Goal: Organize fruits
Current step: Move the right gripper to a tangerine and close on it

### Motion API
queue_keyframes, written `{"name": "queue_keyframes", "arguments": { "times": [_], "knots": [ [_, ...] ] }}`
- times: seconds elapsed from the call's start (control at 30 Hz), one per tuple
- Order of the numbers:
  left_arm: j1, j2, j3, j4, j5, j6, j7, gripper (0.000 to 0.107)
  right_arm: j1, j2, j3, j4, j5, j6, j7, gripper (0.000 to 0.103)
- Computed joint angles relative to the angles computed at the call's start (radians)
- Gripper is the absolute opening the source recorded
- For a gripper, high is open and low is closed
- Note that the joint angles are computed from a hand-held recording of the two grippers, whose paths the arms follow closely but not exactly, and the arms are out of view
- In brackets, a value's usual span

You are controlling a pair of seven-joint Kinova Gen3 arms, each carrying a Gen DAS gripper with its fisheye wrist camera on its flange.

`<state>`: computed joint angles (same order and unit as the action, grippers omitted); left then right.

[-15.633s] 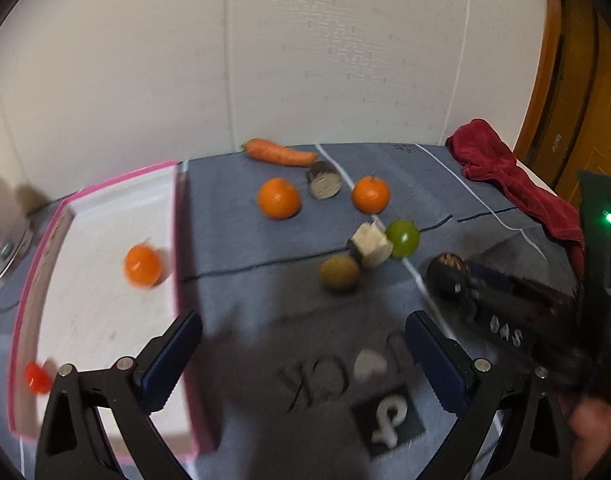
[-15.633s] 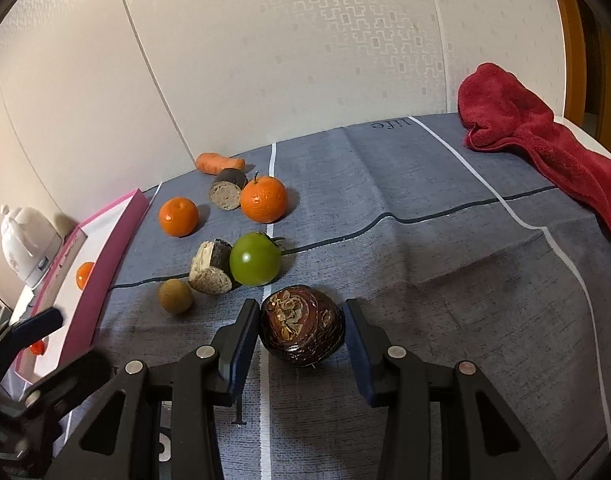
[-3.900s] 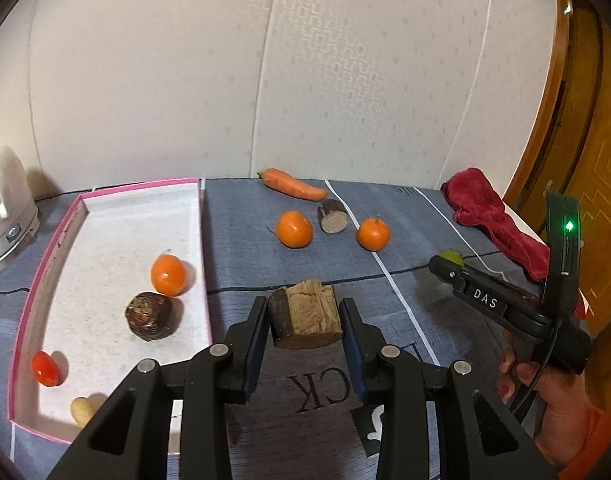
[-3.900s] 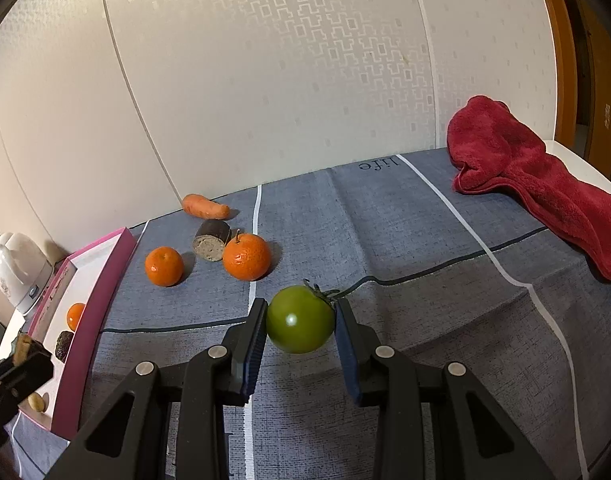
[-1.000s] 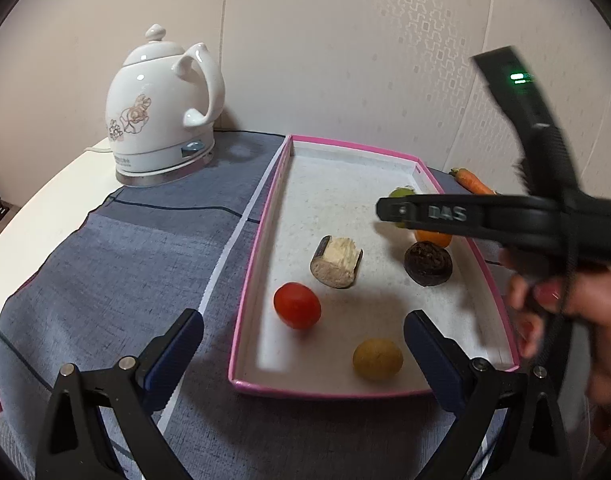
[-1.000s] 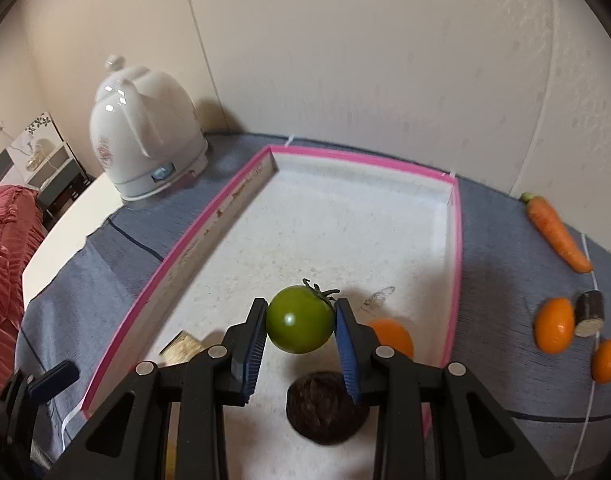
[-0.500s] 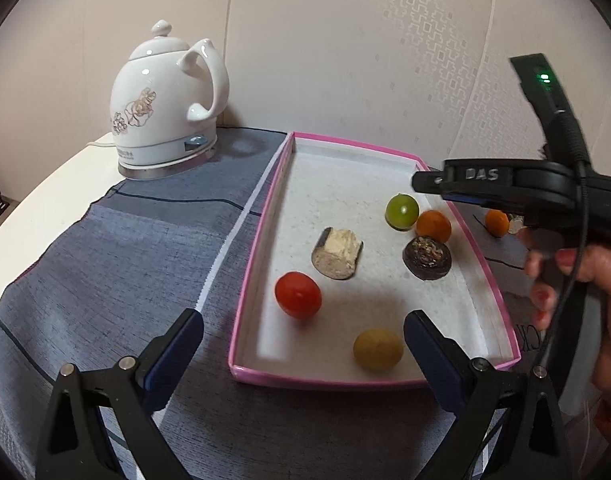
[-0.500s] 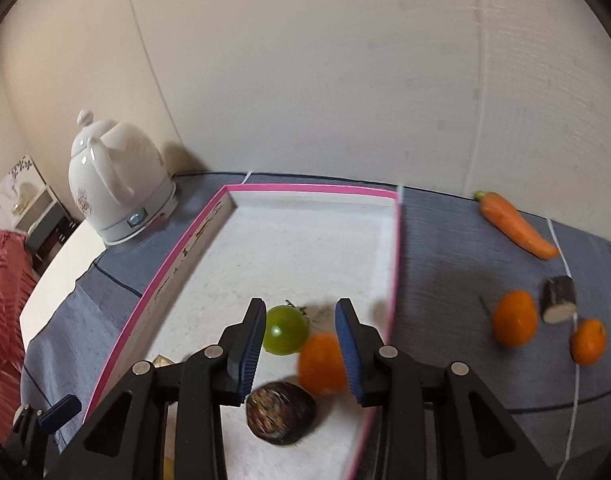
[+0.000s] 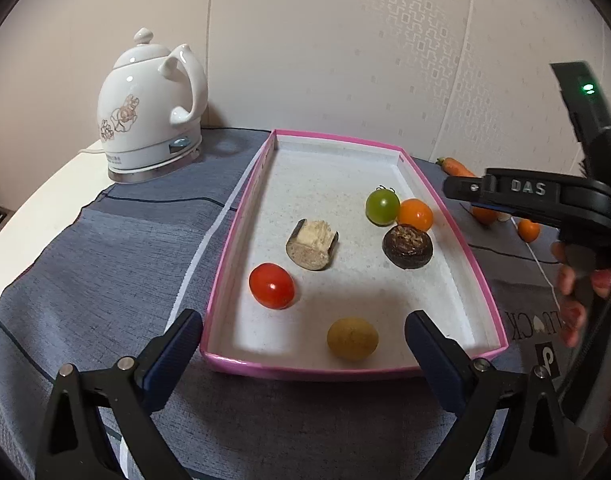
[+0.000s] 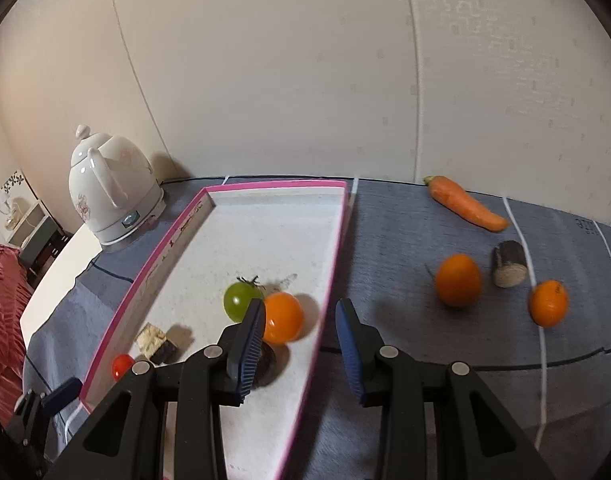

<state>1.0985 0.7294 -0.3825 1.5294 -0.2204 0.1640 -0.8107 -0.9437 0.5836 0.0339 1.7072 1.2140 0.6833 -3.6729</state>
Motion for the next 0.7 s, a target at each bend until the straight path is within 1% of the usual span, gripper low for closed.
{"name": "queue_keyframes", "arguments": {
  "times": [0.1, 0.17, 0.2, 0.27, 0.3, 0.43, 0.7],
  "knots": [
    [0.006, -0.002, -0.007, 0.002, 0.003, -0.002, 0.004, 0.102, -0.013, -0.018, -0.001, 0.035, 0.018, 0.012, -0.039, 0.037],
    [0.024, 0.0, -0.027, 0.002, 0.002, 0.0, 0.012, 0.102, -0.016, -0.029, -0.008, 0.058, 0.025, 0.023, -0.068, 0.037],
    [0.04, 0.004, -0.046, 0.0, -0.001, 0.003, 0.019, 0.102, -0.014, -0.034, -0.012, 0.069, 0.031, 0.026, -0.084, 0.037],
    [0.097, 0.018, -0.115, -0.005, -0.011, 0.018, 0.052, 0.102, -0.013, -0.043, -0.024, 0.093, 0.035, 0.041, -0.118, 0.037],
    [0.114, 0.02, -0.134, -0.002, -0.019, 0.016, 0.067, 0.102, -0.01, -0.048, -0.029, 0.107, 0.04, 0.042, -0.139, 0.037],
    [0.105, 0.007, -0.116, 0.003, -0.031, 0.001, 0.078, 0.103, 0.004, -0.066, -0.057, 0.156, 0.049, 0.053, -0.203, 0.037],
    [0.074, -0.005, -0.025, -0.02, -0.049, 0.001, 0.012, 0.103, 0.023, -0.086, -0.1, 0.256, 0.068, 0.058, -0.329, 0.037]
  ]
}}
